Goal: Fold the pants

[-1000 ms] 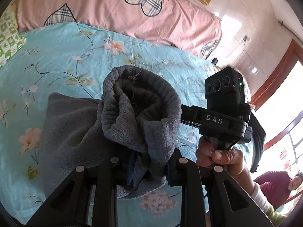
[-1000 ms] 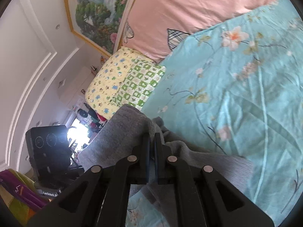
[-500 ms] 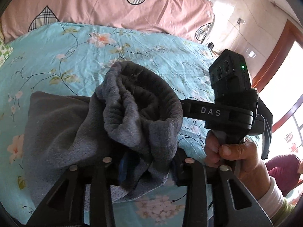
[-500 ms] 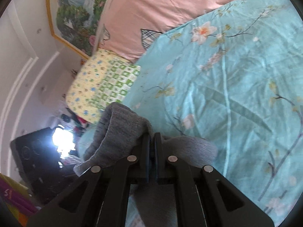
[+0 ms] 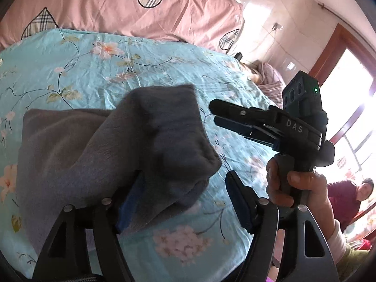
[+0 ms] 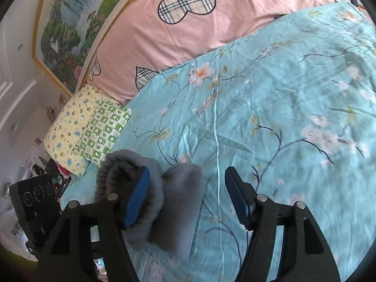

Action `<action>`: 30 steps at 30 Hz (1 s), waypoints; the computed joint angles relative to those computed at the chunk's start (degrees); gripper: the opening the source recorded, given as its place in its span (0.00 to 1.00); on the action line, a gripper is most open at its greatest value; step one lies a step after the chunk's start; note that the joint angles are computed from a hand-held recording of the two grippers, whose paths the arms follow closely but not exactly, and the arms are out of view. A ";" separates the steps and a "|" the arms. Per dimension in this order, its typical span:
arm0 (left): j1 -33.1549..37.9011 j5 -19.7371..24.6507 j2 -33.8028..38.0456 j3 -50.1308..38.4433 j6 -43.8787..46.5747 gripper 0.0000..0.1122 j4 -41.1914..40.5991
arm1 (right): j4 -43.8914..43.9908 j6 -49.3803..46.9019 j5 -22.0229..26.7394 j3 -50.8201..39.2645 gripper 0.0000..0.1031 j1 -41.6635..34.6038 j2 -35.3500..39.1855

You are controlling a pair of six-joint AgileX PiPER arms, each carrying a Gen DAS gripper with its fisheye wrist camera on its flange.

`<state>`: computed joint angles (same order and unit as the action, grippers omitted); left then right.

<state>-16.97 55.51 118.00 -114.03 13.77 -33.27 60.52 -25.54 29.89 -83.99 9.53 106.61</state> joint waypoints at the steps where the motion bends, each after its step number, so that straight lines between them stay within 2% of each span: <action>1: 0.38 -0.23 -0.95 1.45 0.99 0.64 -0.86 | 0.29 0.00 -0.77 1.18 0.67 0.15 -1.11; 5: 1.36 -1.42 -3.56 5.19 1.67 0.64 -1.83 | -3.90 5.82 -7.10 5.03 0.73 2.55 -5.00; 9: 3.17 -2.14 -5.78 8.00 1.94 0.64 -3.98 | -2.31 6.02 -9.42 6.94 0.77 3.53 -6.80; 11: 3.91 -2.60 -6.69 8.72 1.97 0.64 -4.13 | -4.20 8.23 -10.47 7.31 0.80 4.33 -7.46; 14: 4.59 -4.30 -8.79 10.50 1.63 0.64 -2.69 | -15.08 17.94 -11.05 6.25 0.82 6.13 -7.88; 19: 6.69 -6.02 -11.56 13.32 2.22 0.65 -2.84 | -26.83 28.57 -11.31 4.87 0.86 9.00 -8.45; 24: 9.30 -6.60 -13.06 15.17 1.92 0.65 -2.82 | -49.52 48.50 -9.61 1.03 0.90 13.60 -7.85; 30: 11.81 -7.31 -13.83 16.85 2.05 0.65 -2.64 | -62.36 59.73 -6.61 -2.39 0.94 17.45 -6.45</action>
<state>-5.16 48.21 104.17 -97.17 15.82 -35.91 -1.83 34.19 23.28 -86.38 26.97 100.15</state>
